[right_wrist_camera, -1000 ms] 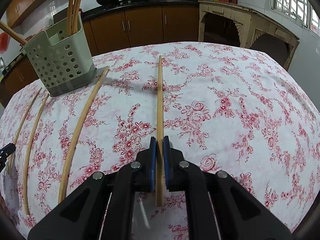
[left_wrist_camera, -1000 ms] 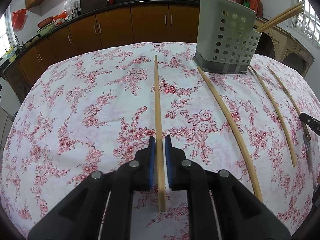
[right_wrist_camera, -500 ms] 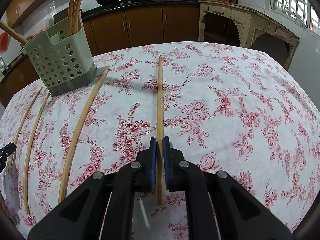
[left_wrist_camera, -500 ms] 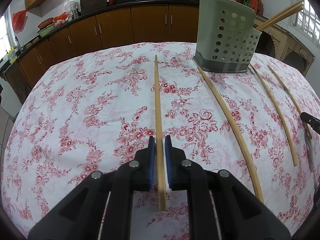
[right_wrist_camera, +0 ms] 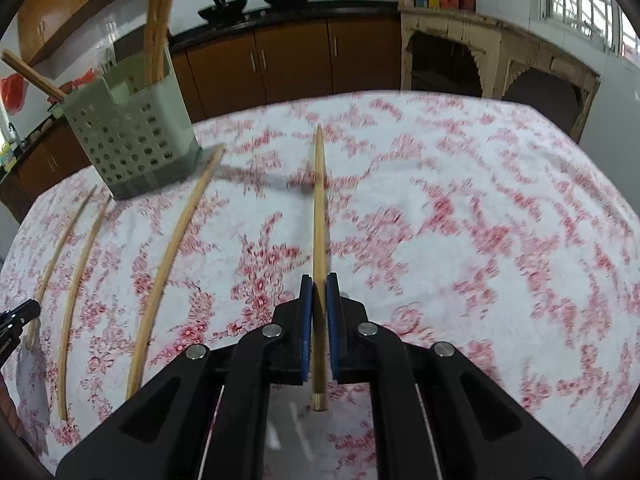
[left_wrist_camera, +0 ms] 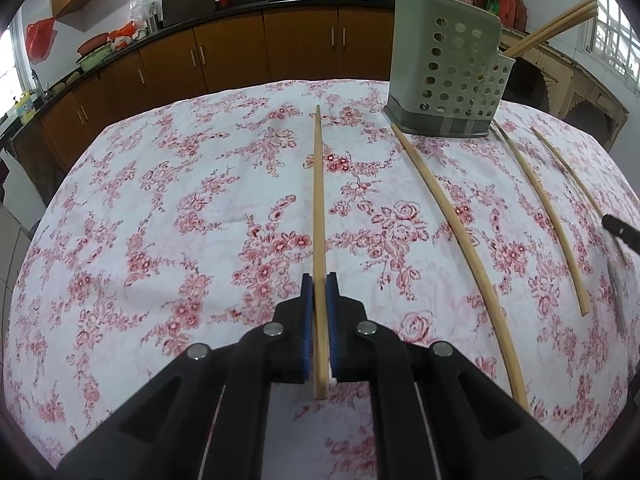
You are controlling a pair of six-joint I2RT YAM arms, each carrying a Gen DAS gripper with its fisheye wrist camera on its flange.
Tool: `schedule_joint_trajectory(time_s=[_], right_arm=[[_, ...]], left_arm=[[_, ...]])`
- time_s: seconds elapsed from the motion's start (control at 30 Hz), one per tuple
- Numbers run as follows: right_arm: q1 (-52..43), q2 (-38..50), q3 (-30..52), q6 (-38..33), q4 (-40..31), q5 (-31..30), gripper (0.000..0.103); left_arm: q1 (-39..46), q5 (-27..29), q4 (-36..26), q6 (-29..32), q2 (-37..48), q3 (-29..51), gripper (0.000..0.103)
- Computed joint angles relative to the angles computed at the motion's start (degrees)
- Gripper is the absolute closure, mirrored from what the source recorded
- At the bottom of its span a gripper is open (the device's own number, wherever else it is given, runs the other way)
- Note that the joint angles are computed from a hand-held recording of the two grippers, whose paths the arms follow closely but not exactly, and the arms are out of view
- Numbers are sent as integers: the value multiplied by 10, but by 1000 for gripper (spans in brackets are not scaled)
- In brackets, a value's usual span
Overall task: Organize utensils
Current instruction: 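Raise the left tool's chopstick upright over the holder while the right tool raises its own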
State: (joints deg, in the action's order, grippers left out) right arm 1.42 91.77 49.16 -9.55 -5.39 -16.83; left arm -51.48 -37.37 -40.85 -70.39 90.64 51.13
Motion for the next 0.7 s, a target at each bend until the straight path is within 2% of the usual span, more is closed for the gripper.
schedule_joint_trajectory(time_s=[0.13,0.47,0.7], right_arm=[[-20,-57,-18,-8,12,-18,95],[-40,-172,-19,-8,34,-58,95],[-42,-201,2,13,33,-94,95]], left_arm=[[-25,-25,-43,-21,-26,7,95],[-102,-158,-206,-57,-89,96,95],[-99,-220,-247,-52,-110,147,95]])
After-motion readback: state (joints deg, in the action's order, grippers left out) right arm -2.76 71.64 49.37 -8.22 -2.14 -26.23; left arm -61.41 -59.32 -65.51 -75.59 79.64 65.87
